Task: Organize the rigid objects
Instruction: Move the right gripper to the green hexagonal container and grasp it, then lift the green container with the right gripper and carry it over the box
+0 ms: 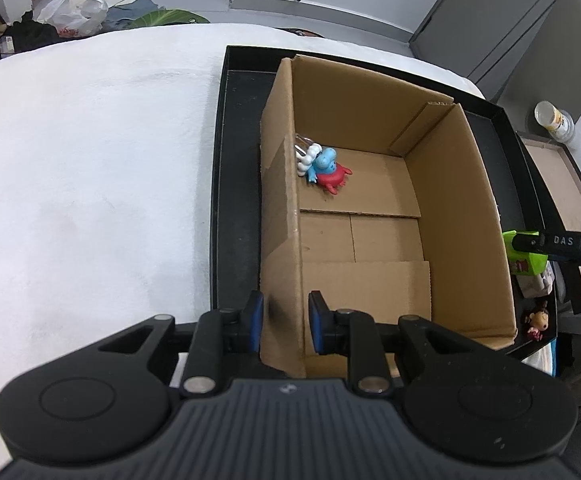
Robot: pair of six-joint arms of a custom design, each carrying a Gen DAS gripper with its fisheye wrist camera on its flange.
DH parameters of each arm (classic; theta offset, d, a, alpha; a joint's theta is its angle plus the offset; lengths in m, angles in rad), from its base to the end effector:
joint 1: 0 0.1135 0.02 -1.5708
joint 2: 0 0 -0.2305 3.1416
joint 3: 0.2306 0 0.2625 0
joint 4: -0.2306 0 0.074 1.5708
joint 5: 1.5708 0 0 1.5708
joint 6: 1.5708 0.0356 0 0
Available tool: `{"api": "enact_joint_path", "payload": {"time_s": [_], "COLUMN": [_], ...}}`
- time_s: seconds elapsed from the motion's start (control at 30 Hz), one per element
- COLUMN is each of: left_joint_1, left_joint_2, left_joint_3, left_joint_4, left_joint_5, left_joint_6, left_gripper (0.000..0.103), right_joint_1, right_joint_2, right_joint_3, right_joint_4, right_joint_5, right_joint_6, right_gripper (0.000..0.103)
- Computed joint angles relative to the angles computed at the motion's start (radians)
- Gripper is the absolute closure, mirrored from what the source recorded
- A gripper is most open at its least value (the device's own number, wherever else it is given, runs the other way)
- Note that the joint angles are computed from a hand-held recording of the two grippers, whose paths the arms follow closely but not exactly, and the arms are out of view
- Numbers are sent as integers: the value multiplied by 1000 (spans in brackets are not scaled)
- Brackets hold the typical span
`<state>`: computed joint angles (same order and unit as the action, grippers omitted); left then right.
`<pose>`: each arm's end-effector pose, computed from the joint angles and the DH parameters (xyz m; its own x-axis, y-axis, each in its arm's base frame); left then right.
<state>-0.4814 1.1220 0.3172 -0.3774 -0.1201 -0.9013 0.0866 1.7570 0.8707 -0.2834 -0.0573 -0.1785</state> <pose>0.1631 -0.0804 0.0774 -0.8380 -0.4406 -0.3221 -0.3829 0.8951 -0.2283 0.3122 0.0291 0.0791 -0.8833 -0.2546 -0.3936 -0.2697 0.9628 -0.0174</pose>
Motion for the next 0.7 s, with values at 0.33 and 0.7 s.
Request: {"api": "enact_joint_path", "payload": {"time_s": [0.33, 0.7], "left_joint_1": [-1, 5], "left_joint_2": [-45, -69], "left_joint_3": [-16, -30], "left_joint_4": [-12, -9], "left_joint_5": [-3, 4], "left_joint_6": [-2, -8], "left_gripper": [81, 83], "right_joint_1": [-4, 52], "right_joint_2": [-139, -261], "right_joint_3": [-67, -109], "right_joint_4": [-8, -38], "right_joint_5": [-36, -33], "right_joint_6": [-30, -44], "right_gripper": [54, 54]}}
